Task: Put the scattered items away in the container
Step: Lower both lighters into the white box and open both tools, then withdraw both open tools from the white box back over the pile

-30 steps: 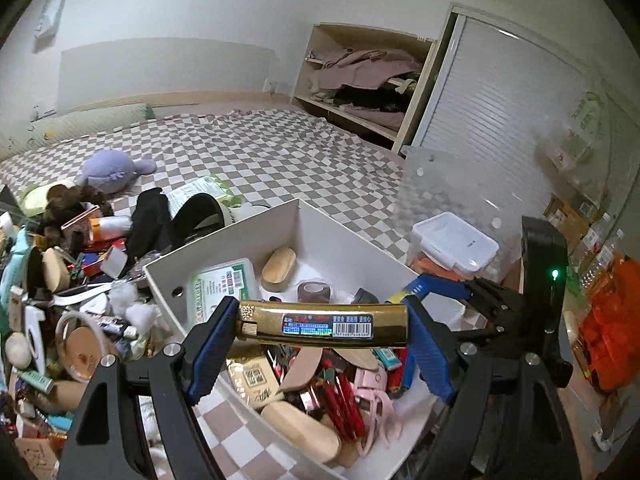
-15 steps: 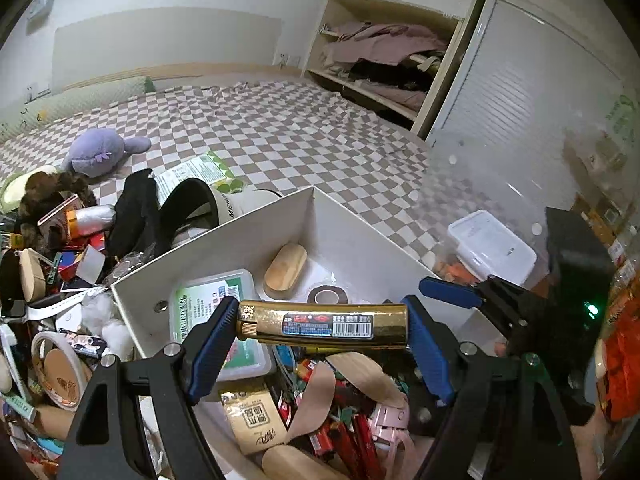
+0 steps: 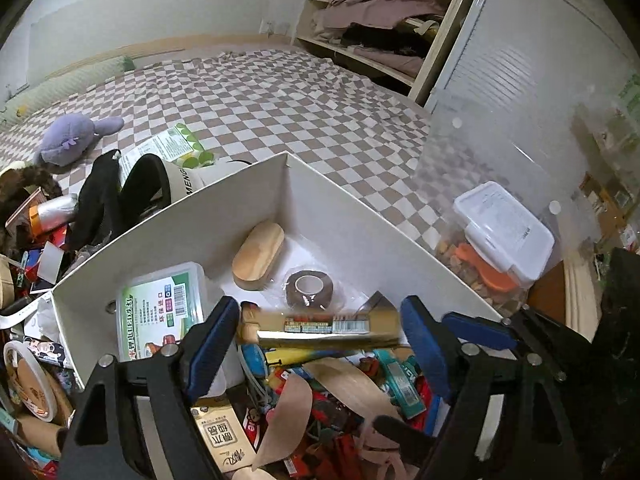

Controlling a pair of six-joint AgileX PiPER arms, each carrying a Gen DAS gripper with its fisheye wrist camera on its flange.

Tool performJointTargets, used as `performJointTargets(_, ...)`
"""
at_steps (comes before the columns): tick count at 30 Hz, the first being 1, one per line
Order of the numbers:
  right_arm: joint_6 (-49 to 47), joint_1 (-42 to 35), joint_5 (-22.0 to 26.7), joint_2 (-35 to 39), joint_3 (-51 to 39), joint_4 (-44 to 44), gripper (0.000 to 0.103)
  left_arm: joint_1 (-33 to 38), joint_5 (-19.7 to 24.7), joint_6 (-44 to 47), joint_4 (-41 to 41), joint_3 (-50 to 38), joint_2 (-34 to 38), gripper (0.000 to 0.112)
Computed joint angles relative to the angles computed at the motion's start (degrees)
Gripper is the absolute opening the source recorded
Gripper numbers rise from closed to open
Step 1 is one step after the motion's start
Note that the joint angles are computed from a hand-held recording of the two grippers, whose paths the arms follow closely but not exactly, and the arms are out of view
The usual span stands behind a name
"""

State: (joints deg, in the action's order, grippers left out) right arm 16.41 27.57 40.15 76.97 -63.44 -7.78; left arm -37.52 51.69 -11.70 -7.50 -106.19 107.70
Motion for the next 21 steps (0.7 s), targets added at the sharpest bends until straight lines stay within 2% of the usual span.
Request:
performJointTargets(6, -0.77, -1.77, -1.92, -1.53, 2.44, 2.56, 0.083, -0.19, -0.59, -1.38, 1.18, 0.61, -0.19, 0.095)
performJointTargets(8, -0.33, -1.83, -2.36, -2.03, 3.01, 2.65, 0.083, -0.53, -1.22, -1.78, 2.10, 1.36, -0.62, 0.103)
performJointTargets(13, 1.52, -0.74, -2.73, -3.53, 3.97, 1.79, 0.083, -1.07, -2.06, -1.80, 2.82, 3.15, -1.80, 0.103)
performJointTargets(14, 2.51, -0.19, -2.64, -3.69, 4.02, 0.78, 0.085, -1.19, -2.53, -1.67, 2.91, 3.98, -2.40, 0.103)
performJointTargets(15, 4.07, 0.59, -2.48, -3.91, 4.06, -0.77, 0.095, -1.38, -3.05, -1.81, 3.30, 4.85, -3.07, 0.103)
performJointTargets(16, 6.16, 1.54, -2.45, -4.25, 4.25, -2.88, 0.100, -1.61, -3.59, -2.15, 3.90, 5.75, -3.80, 0.103)
performJointTargets(21, 16.20, 6.00, -1.62, -6.09, 5.41, -12.45, 0.103, -2.70, -6.55, -3.22, 6.75, 10.31, -7.76, 0.103)
